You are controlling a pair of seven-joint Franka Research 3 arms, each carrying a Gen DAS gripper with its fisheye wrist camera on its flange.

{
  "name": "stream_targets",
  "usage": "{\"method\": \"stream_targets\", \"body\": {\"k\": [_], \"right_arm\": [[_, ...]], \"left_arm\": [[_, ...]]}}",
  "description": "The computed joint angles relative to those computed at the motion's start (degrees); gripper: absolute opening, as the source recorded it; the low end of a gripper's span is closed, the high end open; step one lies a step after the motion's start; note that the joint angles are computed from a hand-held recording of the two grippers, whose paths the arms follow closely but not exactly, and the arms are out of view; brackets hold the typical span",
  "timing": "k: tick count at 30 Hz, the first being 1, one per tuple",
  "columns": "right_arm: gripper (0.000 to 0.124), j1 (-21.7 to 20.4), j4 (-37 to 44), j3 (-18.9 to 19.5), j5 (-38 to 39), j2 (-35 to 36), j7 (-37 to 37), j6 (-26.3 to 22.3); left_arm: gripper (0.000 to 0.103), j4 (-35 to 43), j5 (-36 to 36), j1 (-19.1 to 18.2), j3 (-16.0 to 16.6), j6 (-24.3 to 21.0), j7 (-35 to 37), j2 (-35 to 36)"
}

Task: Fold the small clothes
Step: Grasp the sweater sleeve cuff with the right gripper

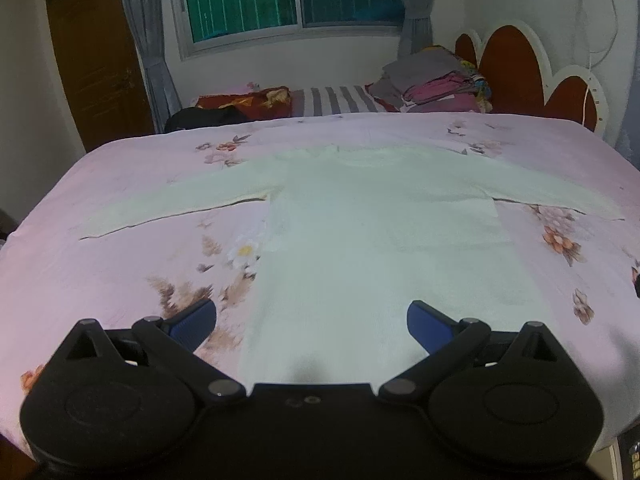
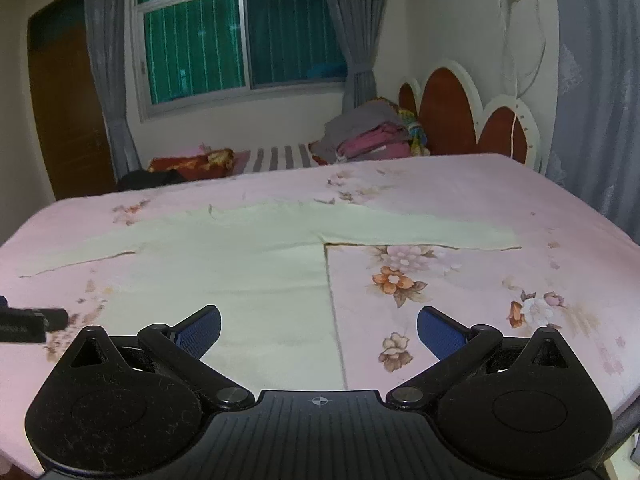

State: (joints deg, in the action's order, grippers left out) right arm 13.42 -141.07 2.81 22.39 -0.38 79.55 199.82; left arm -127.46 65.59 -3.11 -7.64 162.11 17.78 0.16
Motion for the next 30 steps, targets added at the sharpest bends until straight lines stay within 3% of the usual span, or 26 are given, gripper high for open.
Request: {"method": "stream_targets", "body": {"k": [2, 5, 8, 12, 16, 22, 24, 27, 28, 29, 30], "right_arm": [[0.103, -3.1, 1.7, -0.9, -12.0, 2.5, 9.8, 0.1], [0.103, -6.1, 6.1, -0.8, -17.4, 6.6, 13.9, -1.5], [0.103, -3.5, 11.7, -3.7, -10.8, 11.4, 7.3, -2.5], [0.103, -11.4, 19.7, 1.2, -13.1, 17.7, 7.9, -4.9], [0.103, -15.4, 28.3, 2.7, -11.7, 23.8, 7.2, -8.8], [0.103, -12.1, 42.6, -4.6, -7.9, 33.9, 4.3, -15.0], [0.102, -9.9, 47.3, -8.6, -6.7, 37.5, 5.4, -17.5], [0.102, -9.8, 54.2, -11.3, -5.6, 42.7, 7.6, -20.8], [0.099, -10.0, 56.7, -12.1, -5.4, 44.5, 8.8, -22.4], [0.079, -10.4, 59.1, -12.5, -5.4, 46.1, 9.9, -24.4], [0.068, -11.1, 61.8, -12.7, -5.4, 47.6, 11.3, -27.2]], "left_arm": [[0.101, 3.3, -1.5, -0.3, 0.0, -0.8, 1.8, 3.1], [0.101, 8.7, -2.5, -1.4, 0.9, -1.5, 2.7, 8.1], [0.101, 13.7, -6.4, -2.5, 1.8, -1.8, 5.1, 12.5], [0.100, 20.2, -11.1, -4.2, 3.5, -2.0, 8.5, 18.3], [0.099, 26.9, -13.0, -6.7, 5.9, -4.0, 9.8, 23.8], [0.096, 35.6, -15.8, -9.2, 8.6, -5.1, 12.0, 31.2], [0.094, 38.6, -17.4, -9.5, 8.6, -6.3, 14.0, 33.5], [0.092, 42.1, -19.1, -10.3, 9.1, -7.7, 16.4, 36.1], [0.092, 43.2, -19.7, -10.4, 9.2, -8.2, 17.1, 36.9], [0.092, 44.4, -20.2, -10.6, 9.4, -8.7, 17.8, 37.7], [0.092, 45.6, -20.6, -11.0, 9.7, -9.4, 18.1, 38.5]]}}
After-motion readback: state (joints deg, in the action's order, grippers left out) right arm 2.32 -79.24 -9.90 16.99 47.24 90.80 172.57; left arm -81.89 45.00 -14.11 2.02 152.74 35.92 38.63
